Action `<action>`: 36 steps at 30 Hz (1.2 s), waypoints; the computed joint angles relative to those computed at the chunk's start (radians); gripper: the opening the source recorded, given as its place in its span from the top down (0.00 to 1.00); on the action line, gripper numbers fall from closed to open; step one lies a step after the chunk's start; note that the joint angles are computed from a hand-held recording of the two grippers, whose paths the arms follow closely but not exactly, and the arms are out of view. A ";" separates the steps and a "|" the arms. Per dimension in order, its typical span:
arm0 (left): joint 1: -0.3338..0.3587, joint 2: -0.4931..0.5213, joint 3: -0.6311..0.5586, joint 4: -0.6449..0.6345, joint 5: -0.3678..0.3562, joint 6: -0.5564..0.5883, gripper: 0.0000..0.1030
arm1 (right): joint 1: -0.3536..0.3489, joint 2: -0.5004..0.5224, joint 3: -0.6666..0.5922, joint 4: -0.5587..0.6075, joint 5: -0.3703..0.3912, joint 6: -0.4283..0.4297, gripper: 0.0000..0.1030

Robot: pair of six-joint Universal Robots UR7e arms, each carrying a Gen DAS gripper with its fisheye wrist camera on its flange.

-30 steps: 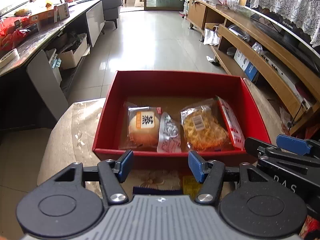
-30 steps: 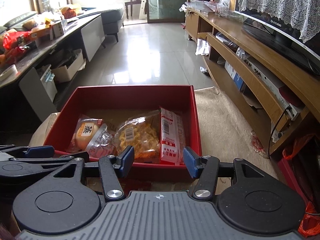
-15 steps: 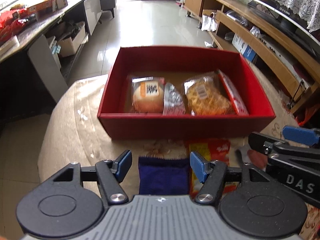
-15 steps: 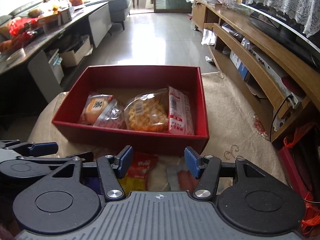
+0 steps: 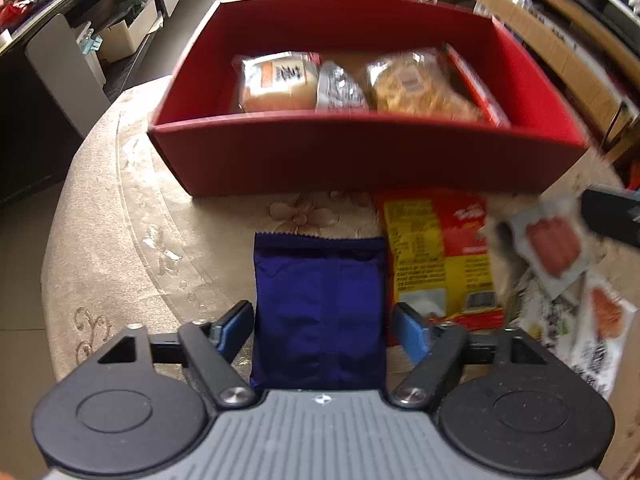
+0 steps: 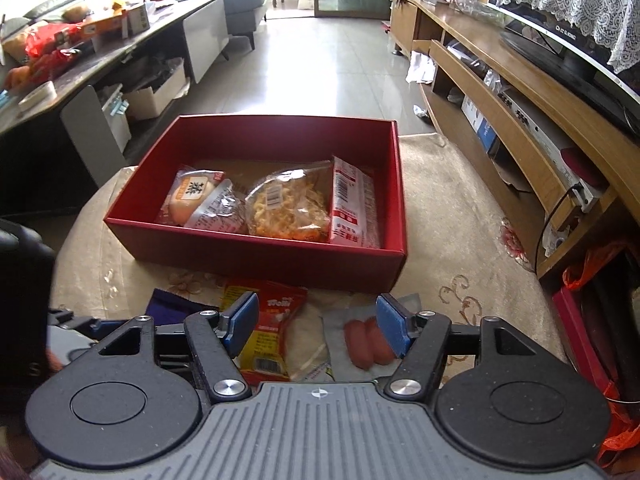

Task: Organize snacks
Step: 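Withdraw both grippers and grasp the blue packet with the left gripper, then grasp the red-yellow Trolli bag with the right gripper while the left holds the blue packet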

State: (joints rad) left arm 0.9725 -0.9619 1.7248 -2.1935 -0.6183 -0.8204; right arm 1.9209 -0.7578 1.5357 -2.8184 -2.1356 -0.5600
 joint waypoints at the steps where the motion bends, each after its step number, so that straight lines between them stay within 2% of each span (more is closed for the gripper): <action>1: 0.002 0.004 0.001 -0.003 0.004 -0.001 0.21 | -0.002 -0.001 -0.001 0.003 -0.001 0.003 0.30; 3: 0.005 0.000 0.016 -0.038 0.001 -0.009 0.20 | -0.006 -0.005 -0.003 0.009 -0.005 0.011 0.30; 5: 0.002 -0.007 0.027 -0.047 -0.002 -0.010 0.24 | -0.011 -0.012 0.000 0.008 -0.006 0.011 0.30; 7: -0.004 -0.021 0.045 -0.052 -0.001 -0.019 0.33 | -0.014 -0.019 0.005 0.007 -0.012 0.014 0.30; 9: -0.010 -0.033 0.056 -0.037 -0.009 -0.035 0.38 | -0.018 -0.028 0.009 0.011 -0.019 0.029 0.30; 16: -0.034 -0.098 0.123 0.001 -0.035 -0.069 0.43 | -0.020 -0.051 0.041 0.032 -0.033 0.063 0.30; 20: -0.041 -0.134 0.151 0.019 -0.029 -0.100 0.43 | -0.012 -0.035 0.029 0.077 -0.020 0.075 0.30; 24: -0.034 -0.150 0.161 0.021 -0.031 -0.114 0.43 | -0.004 0.013 -0.016 0.165 0.005 0.127 0.29; 28: -0.025 -0.148 0.161 0.017 -0.041 -0.113 0.41 | 0.009 0.080 -0.052 0.180 -0.032 0.140 0.29; 36: -0.019 -0.132 0.155 0.007 -0.025 -0.070 0.29 | 0.006 0.158 -0.120 0.235 -0.041 0.213 0.27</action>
State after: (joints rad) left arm 0.9532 -1.0940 1.8799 -2.1860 -0.6429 -0.8909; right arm 1.9270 -0.5997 1.4155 -2.5836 -2.1765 -0.3469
